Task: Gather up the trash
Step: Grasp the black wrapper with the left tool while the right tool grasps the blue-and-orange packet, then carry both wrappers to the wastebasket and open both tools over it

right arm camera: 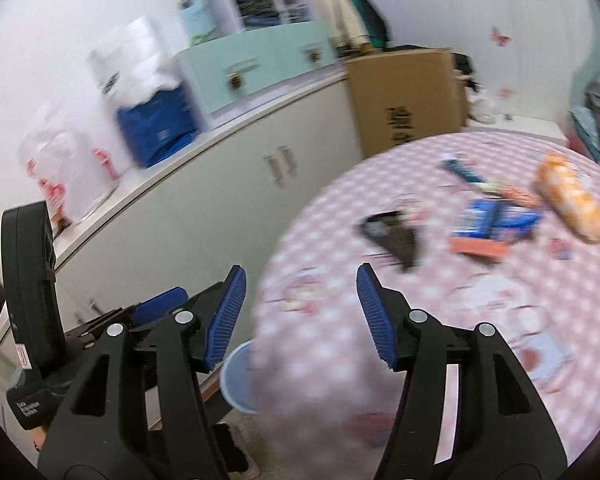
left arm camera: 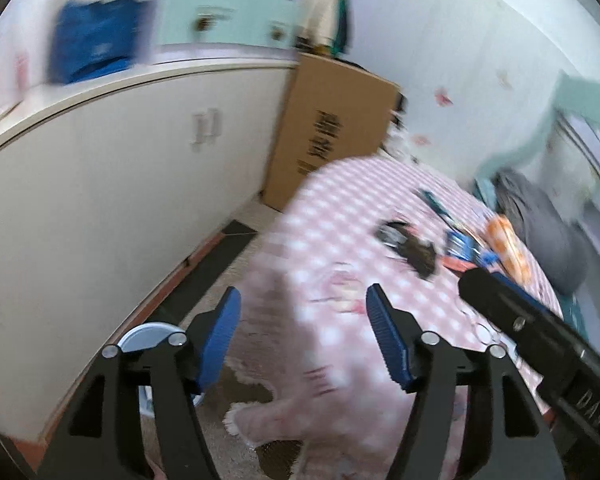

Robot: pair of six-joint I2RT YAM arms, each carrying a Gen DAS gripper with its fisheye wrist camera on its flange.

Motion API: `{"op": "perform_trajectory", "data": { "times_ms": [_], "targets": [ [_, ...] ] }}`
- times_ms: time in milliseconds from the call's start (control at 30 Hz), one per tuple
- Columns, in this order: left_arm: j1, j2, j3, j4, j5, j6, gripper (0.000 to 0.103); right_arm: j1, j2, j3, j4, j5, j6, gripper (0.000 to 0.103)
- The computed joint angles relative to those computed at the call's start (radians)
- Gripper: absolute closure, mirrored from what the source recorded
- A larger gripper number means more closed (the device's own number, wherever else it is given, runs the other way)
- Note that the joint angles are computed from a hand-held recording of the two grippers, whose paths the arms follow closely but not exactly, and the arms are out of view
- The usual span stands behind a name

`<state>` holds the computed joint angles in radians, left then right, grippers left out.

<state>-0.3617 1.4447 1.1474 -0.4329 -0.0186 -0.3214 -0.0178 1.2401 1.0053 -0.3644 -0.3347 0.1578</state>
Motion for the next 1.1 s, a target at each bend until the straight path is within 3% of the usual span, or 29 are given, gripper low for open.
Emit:
{"op": "perform_trajectory", "data": {
  "times_ms": [167, 400, 500, 567, 667, 733, 833, 900, 1067, 1100],
  "targets": [
    [-0.104, 0.16, 0.136, -0.015, -0.023, 0.008, 0.036, -0.222, 0.082, 0.052, -0.031, -0.088, -0.07, 0.045],
    [-0.192, 0.377, 0.343, -0.042, -0.067, 0.026, 0.035, -0.38, 0.221, 0.122, -0.04, -0.156, -0.096, 0.045],
    [-0.195, 0.465, 0.452, -0.116, -0.047, 0.044, 0.039, -0.406, 0.271, 0.163, -0.045, -0.17, -0.101, 0.045],
    [-0.184, 0.471, 0.467, -0.111, -0.022, 0.042, 0.04, -0.404, 0.307, 0.205, -0.045, -0.174, -0.129, 0.045],
    [-0.192, 0.494, 0.507, -0.108, -0.111, 0.045, 0.04, -0.37, 0.349, 0.265, -0.052, -0.124, -0.156, 0.045],
    [-0.189, 0.528, 0.551, -0.137, -0.098, 0.051, 0.04, -0.338, 0.396, 0.329, -0.086, -0.101, -0.178, 0.044],
    [-0.172, 0.56, 0.596, -0.173, -0.057, 0.044, 0.056, -0.294, 0.469, 0.402, -0.123, -0.053, -0.197, 0.044],
    [-0.165, 0.571, 0.616, -0.192, -0.049, 0.048, 0.077, -0.274, 0.504, 0.432, -0.14, -0.035, -0.207, 0.044],
    [-0.154, 0.535, 0.56, -0.146, -0.034, 0.048, 0.089, -0.224, 0.557, 0.46, -0.188, 0.038, -0.283, 0.046],
    [-0.149, 0.519, 0.535, -0.127, -0.022, 0.051, 0.09, -0.223, 0.562, 0.466, -0.203, 0.033, -0.292, 0.059]
  ]
}}
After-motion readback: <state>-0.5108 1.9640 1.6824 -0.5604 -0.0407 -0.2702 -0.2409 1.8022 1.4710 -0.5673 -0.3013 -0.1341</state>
